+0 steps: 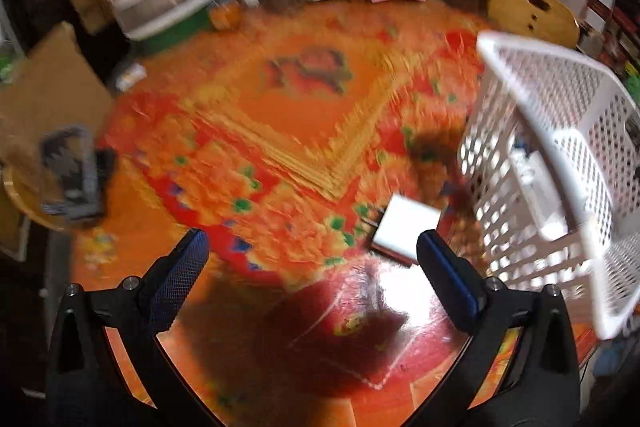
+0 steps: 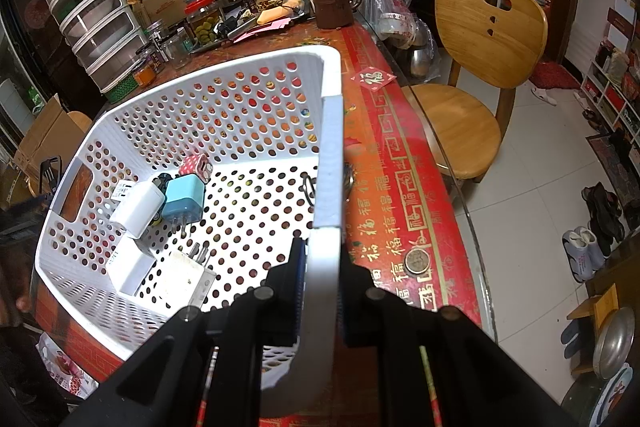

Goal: Organize rigid objects
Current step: 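Grasp the last white charger on the table with the left tool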

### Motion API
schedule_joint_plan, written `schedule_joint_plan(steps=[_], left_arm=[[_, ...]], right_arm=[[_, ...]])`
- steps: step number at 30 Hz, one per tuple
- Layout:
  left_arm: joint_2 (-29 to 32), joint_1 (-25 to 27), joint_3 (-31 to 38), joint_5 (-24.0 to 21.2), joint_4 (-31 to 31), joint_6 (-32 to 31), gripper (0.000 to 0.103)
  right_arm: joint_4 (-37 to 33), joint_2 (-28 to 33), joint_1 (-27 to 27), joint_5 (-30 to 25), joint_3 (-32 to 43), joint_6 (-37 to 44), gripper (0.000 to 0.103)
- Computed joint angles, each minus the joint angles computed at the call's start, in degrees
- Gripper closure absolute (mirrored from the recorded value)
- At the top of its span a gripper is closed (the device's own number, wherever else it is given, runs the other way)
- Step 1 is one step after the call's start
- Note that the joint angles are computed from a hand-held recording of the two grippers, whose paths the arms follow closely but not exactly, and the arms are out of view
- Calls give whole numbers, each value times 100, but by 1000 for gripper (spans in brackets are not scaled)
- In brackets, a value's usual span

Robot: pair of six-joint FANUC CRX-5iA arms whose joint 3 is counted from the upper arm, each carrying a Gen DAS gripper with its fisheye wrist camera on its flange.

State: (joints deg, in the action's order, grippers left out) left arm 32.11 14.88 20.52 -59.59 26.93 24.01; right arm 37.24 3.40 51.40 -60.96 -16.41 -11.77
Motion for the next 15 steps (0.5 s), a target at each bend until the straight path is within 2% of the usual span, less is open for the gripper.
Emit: schedule_joint_plan(steps=[3, 5, 11, 15], left_arm=[[235, -56, 76, -37, -99, -111, 3], [165, -70, -202, 129, 52, -368, 4], [20, -103, -612, 176, 497, -1009, 4], [7, -182, -700, 233, 505, -1043, 4]], right_arm=[[1, -1, 1, -1, 0, 2, 91], [1, -1, 1, -1, 0, 2, 91], [1, 9, 12, -7, 5, -15, 91], [-9, 11, 5, -12, 13, 14, 91]])
